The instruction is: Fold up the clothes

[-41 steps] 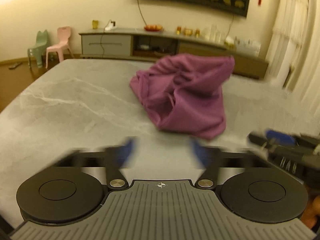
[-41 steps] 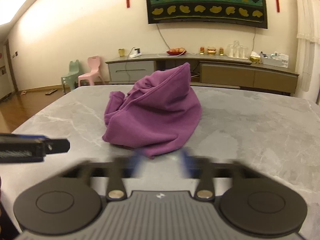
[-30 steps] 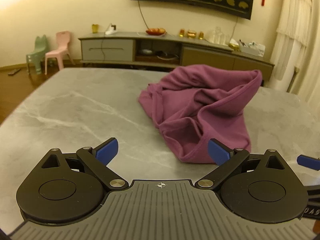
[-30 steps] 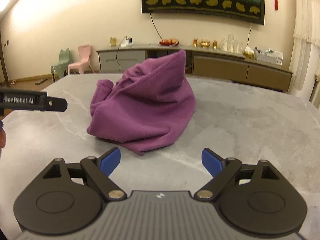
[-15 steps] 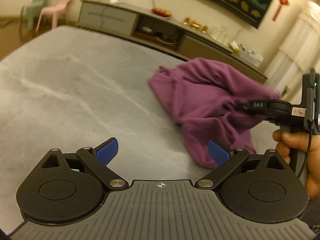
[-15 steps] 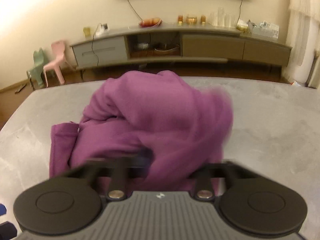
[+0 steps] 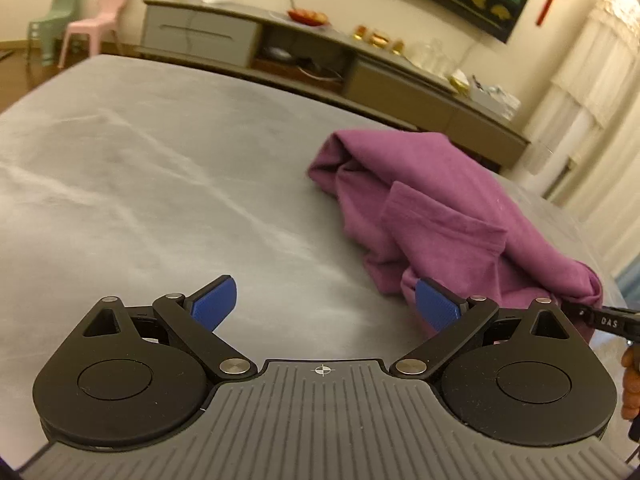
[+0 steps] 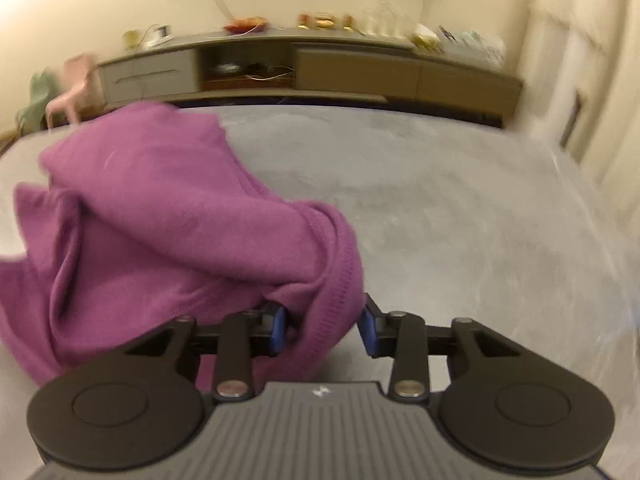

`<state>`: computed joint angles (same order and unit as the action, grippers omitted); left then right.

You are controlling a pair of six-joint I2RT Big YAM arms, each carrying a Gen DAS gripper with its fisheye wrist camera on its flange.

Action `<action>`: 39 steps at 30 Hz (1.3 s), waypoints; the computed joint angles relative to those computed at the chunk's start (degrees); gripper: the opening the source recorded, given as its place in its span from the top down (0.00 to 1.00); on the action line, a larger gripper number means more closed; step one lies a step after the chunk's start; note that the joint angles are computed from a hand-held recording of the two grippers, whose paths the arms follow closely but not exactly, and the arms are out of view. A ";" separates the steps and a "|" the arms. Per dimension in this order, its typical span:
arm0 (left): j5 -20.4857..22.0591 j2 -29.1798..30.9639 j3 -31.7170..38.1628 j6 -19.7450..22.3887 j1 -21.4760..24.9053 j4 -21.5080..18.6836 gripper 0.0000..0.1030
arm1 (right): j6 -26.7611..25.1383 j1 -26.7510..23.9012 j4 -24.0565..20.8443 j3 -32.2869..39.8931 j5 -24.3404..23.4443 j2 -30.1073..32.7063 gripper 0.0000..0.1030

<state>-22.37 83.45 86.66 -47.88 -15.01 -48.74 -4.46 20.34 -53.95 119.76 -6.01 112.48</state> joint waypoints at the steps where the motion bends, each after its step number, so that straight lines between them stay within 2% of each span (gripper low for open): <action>1: 0.96 1.73 2.02 -0.38 0.47 -0.62 0.09 | 1.17 -0.31 0.56 0.46 -2.91 -0.11 0.56; 2: 2.70 3.79 4.25 -1.12 1.24 -0.87 0.09 | 1.70 -0.42 0.86 0.92 -4.66 -0.18 0.44; 3: 4.51 5.92 6.62 -1.93 2.02 -1.14 0.09 | 1.99 -0.49 1.16 1.44 -5.86 -0.26 0.42; 5: 8.37 10.14 11.03 -2.07 3.60 -1.30 0.10 | 1.53 -0.59 1.02 3.09 -6.99 0.55 0.42; 6: 8.54 12.87 14.21 -2.17 4.03 -2.92 0.18 | 1.30 -0.64 0.93 3.94 -7.55 0.97 0.52; 7: 9.37 14.66 16.35 -2.24 4.56 -3.39 0.30 | 0.78 -0.82 -0.55 6.06 -8.42 2.14 0.79; 8: 10.29 16.34 18.41 -2.30 5.08 -3.74 0.73 | 0.26 -1.12 -2.25 7.79 -9.34 3.12 0.90; 9: 11.21 18.05 20.56 -2.38 5.59 -4.15 0.95 | 0.47 -1.44 -2.80 9.08 -10.32 3.70 0.90; 10: 11.68 19.34 23.24 -3.37 6.22 -5.37 0.97 | 0.70 -1.76 -3.22 10.30 -11.32 4.26 0.91; 11: 10.92 19.06 24.17 -3.74 6.69 -3.71 0.99 | 1.79 -1.93 -0.76 9.93 -11.89 3.92 0.91; 13: 6.27 15.33 23.50 1.97 6.34 4.47 1.00 | 5.74 -2.62 9.61 3.57 -14.73 -0.34 0.92; 16: 1.80 5.67 17.89 12.06 3.94 20.98 1.00 | 11.57 -3.83 29.49 -8.02 -17.74 -7.95 0.92; 17: -0.11 3.12 16.05 15.98 3.04 24.38 1.00 | 12.75 -4.19 32.52 -9.34 -17.43 -8.83 0.91; 18: -1.99 0.89 15.07 19.77 2.07 26.21 1.00 | 13.46 -4.52 32.67 -9.11 -15.62 -8.86 0.85; 19: -2.85 -0.01 14.69 19.77 1.85 25.16 1.00 | 13.60 -4.79 29.93 -7.19 -14.06 -7.57 0.79; 20: -3.31 -0.19 14.43 17.87 2.09 21.23 1.00 | 13.26 -5.06 24.32 -3.64 -13.41 -5.48 0.69; 21: -2.46 0.39 14.65 15.00 2.59 14.60 1.00 | 12.76 -5.00 17.78 0.12 -11.13 -3.09 0.67; 23: -0.74 1.09 12.30 9.35 3.04 4.90 1.00 | 12.46 -4.83 4.13 9.63 -6.44 2.91 0.68; 24: 0.94 0.27 9.15 6.50 3.00 3.21 1.00 | 12.63 -4.91 0.00 12.81 -5.64 5.26 0.68; 25: 2.84 -0.63 5.73 3.86 2.96 2.26 1.00 | 14.07 -5.12 -2.31 14.54 -5.40 6.78 0.68; 27: 4.39 -3.15 -1.35 -0.09 2.04 3.40 1.00 | 15.56 -5.37 -1.61 13.09 -6.58 6.12 0.67; 29: 4.29 -5.61 -5.64 -1.61 0.89 4.65 1.00 | 14.54 -5.02 5.17 6.59 -7.62 1.98 0.53; 30: 4.17 -6.81 -7.64 -2.33 0.28 5.23 0.99 | 11.95 -4.72 8.76 3.19 -8.82 -0.10 0.43; 31: 4.04 -8.00 -9.59 -3.06 -0.35 5.79 0.97 | 9.36 -4.41 12.11 0.17 -10.11 -1.97 0.40; 33: 2.56 -10.01 -11.70 -3.52 -1.33 5.76 0.91 | 3.54 -3.01 14.45 -2.98 -12.33 -4.01 0.36; 35: 1.12 -11.22 -12.81 -5.04 -2.18 5.81 0.73 | -1.35 -0.79 13.64 -4.19 -15.57 -4.39 0.36; 36: 0.58 -11.63 -13.36 -6.07 -2.59 6.13 0.70 | -3.58 0.12 12.52 -4.46 -17.69 -4.16 0.35; 37: 0.68 -11.65 -13.55 -6.75 -2.04 6.37 0.60 | -5.81 1.10 11.96 -5.36 -19.46 -4.29 0.34; 39: 1.05 -11.57 -13.83 -8.03 -0.71 6.84 0.56 | -10.44 3.13 10.34 -6.61 -22.81 -4.23 0.25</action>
<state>-21.33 71.88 72.84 -55.90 -15.72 -41.91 -14.90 23.46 -43.61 113.15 -28.83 108.25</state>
